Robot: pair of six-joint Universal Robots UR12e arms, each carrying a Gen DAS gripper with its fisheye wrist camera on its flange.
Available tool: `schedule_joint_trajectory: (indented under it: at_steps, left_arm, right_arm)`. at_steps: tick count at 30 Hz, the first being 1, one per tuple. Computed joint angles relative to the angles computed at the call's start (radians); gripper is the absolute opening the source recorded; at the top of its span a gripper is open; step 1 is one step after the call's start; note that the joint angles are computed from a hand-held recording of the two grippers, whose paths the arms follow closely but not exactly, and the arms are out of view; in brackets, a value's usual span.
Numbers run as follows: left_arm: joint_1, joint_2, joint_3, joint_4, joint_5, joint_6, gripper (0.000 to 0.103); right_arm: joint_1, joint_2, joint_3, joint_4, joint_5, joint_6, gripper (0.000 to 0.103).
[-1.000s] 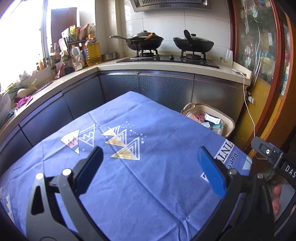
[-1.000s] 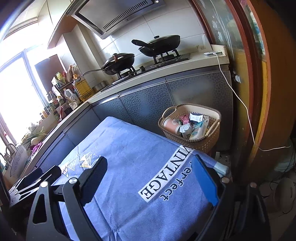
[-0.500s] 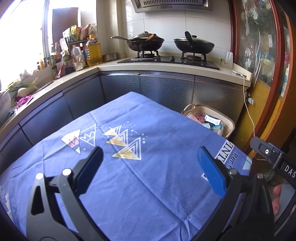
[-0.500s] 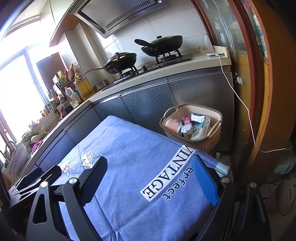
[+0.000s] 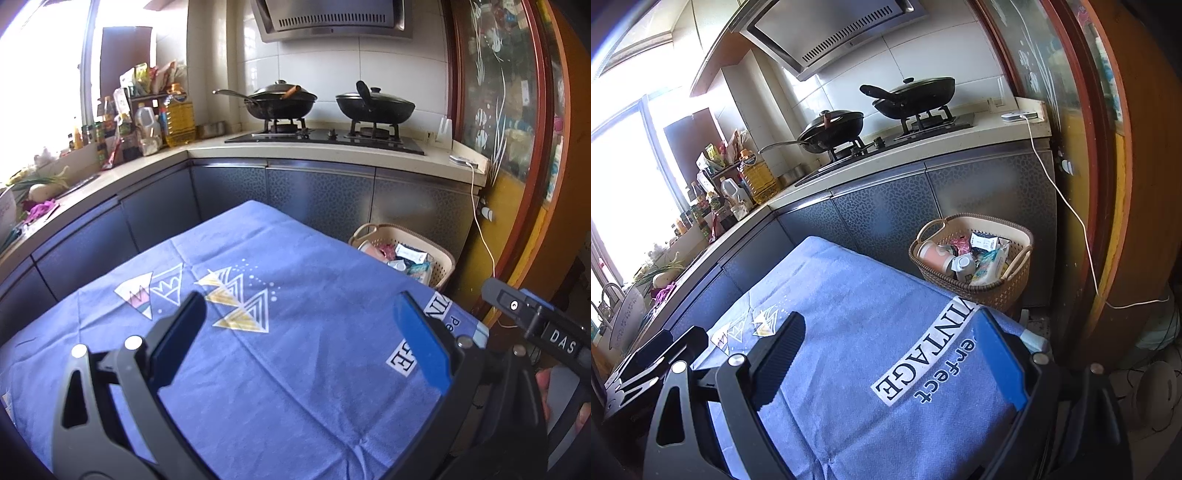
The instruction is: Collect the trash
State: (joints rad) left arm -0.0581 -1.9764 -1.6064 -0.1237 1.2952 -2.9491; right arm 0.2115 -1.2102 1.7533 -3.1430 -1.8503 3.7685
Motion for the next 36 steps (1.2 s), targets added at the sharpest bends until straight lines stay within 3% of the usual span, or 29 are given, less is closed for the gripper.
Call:
schedule_joint_trajectory:
  at_steps: [36]
  left_arm:
    - [-0.012, 0.004, -0.02, 0.029, 0.003, 0.017, 0.097]
  right_arm:
    - [0.0, 0.0, 0.008, 0.005, -0.001, 0.018, 0.092]
